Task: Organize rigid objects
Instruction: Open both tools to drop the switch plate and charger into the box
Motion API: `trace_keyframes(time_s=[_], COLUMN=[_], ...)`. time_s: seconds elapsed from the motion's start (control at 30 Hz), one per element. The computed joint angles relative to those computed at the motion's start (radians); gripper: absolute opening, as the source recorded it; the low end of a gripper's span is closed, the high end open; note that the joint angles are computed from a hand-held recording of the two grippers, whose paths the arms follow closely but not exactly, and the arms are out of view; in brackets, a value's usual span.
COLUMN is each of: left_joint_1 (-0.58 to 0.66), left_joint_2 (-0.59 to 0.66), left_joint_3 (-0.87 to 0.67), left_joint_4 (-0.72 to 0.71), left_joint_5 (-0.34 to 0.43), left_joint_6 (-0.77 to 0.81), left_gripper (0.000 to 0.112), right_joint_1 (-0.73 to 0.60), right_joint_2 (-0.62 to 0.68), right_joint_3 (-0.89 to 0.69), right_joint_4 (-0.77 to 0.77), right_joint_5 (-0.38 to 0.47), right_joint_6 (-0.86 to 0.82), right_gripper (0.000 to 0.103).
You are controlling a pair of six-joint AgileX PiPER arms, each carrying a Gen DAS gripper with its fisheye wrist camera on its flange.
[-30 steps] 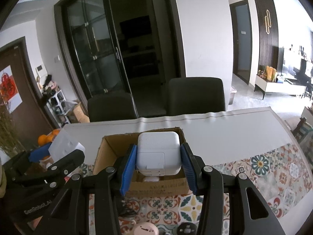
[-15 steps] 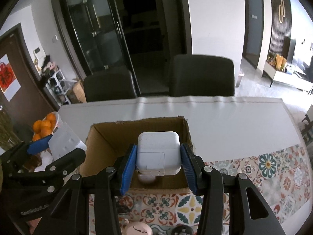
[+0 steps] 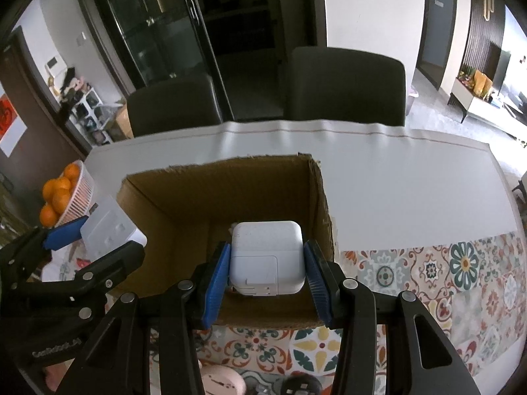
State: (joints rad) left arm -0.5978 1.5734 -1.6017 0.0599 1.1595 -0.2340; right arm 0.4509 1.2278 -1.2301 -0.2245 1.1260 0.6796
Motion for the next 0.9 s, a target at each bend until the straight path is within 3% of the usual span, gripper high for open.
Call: trace_keyframes(time_s=[0.6, 0.9], left_joint_1=[0.026, 0.0], left_joint_2=[0.054, 0.064], left_joint_3=[0.076, 0.079], left_joint_4=[-0.078, -0.02], left_joint_5=[-0.029, -0.042], left_joint_6=[0.024, -0.023], left_gripper=[0.083, 0.083], right_joint_1=[-0.051, -0.046], right_joint_2=[0.056, 0.054], right_joint_3=[0.068, 0.085], right_joint_4=[0.079, 0.067], right_joint_5=[-0.039, -0.048], right_joint_6=[-0.078, -0.072], right_gripper=[0.046, 0.047])
